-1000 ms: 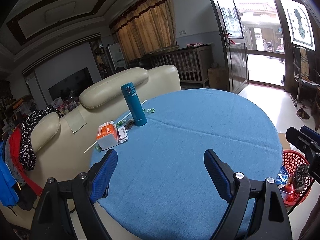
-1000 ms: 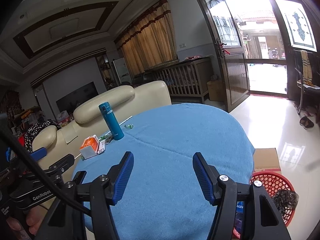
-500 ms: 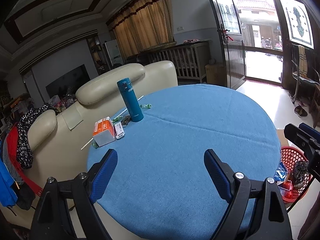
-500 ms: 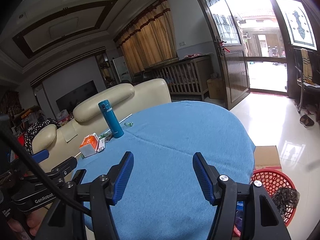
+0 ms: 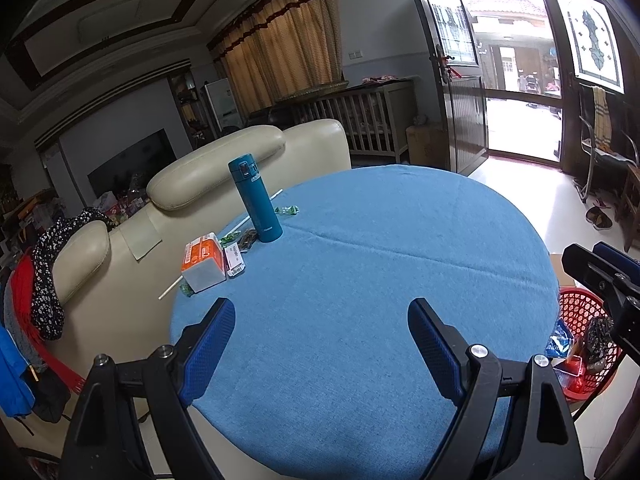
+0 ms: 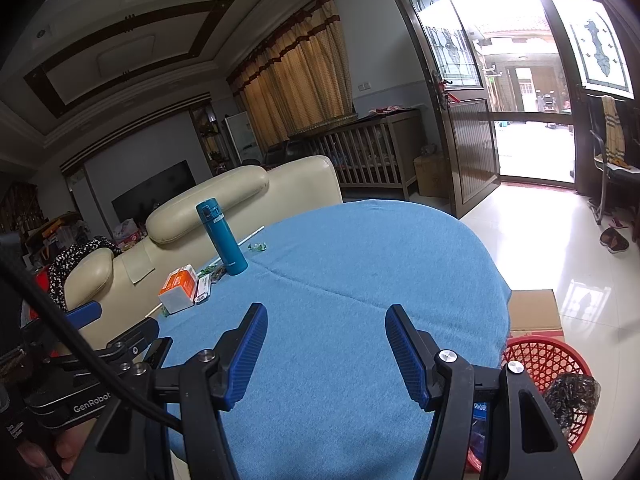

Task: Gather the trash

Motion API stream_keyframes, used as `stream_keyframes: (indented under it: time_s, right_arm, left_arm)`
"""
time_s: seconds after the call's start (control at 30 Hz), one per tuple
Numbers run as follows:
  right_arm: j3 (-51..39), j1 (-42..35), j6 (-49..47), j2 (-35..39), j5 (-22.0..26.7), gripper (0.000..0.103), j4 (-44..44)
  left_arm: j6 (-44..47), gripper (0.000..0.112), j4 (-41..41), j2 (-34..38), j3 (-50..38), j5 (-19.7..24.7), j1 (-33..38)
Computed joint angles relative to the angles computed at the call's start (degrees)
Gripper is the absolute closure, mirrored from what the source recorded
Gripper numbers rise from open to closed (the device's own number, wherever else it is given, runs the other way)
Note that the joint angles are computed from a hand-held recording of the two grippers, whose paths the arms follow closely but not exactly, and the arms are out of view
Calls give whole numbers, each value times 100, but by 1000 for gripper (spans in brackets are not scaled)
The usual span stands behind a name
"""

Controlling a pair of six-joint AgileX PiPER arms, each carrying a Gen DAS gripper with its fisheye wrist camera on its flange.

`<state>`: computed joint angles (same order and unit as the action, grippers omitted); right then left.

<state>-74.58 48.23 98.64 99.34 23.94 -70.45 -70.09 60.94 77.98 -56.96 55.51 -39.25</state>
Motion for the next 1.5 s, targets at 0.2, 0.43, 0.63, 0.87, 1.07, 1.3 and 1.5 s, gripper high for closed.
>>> stream_keyframes:
  time_s: [0.2,0.43,0.63,0.87,1.07,1.3,1.5]
  right_arm:
    - [21,23,52,19,-3,38,-45]
    - [31,12,47,17,-25,38,-30]
    - [13,2,10,28,-47,38,9]
    - [-47,-3,-74,46,-44,38,97]
    - [-24,-18,-30,27,-64,38,78]
    - [12,-54,-5,3,-112,38,81]
    - [27,-58,-12,-3,-120,38,87]
  left_arm:
    - [1,24,-9,33,-15,11,-7]
    - [36,24,-29,62,-34,9,-23]
    - [44,24,-6,90,-55,66,-78]
    - [84,24,-10,125,-103,129,-141]
    - [143,24,-13,171,-152,164,-202]
    - [136,24,-33,199,-174,232,-247]
    - [203,24,-71,178,-169,177,-199]
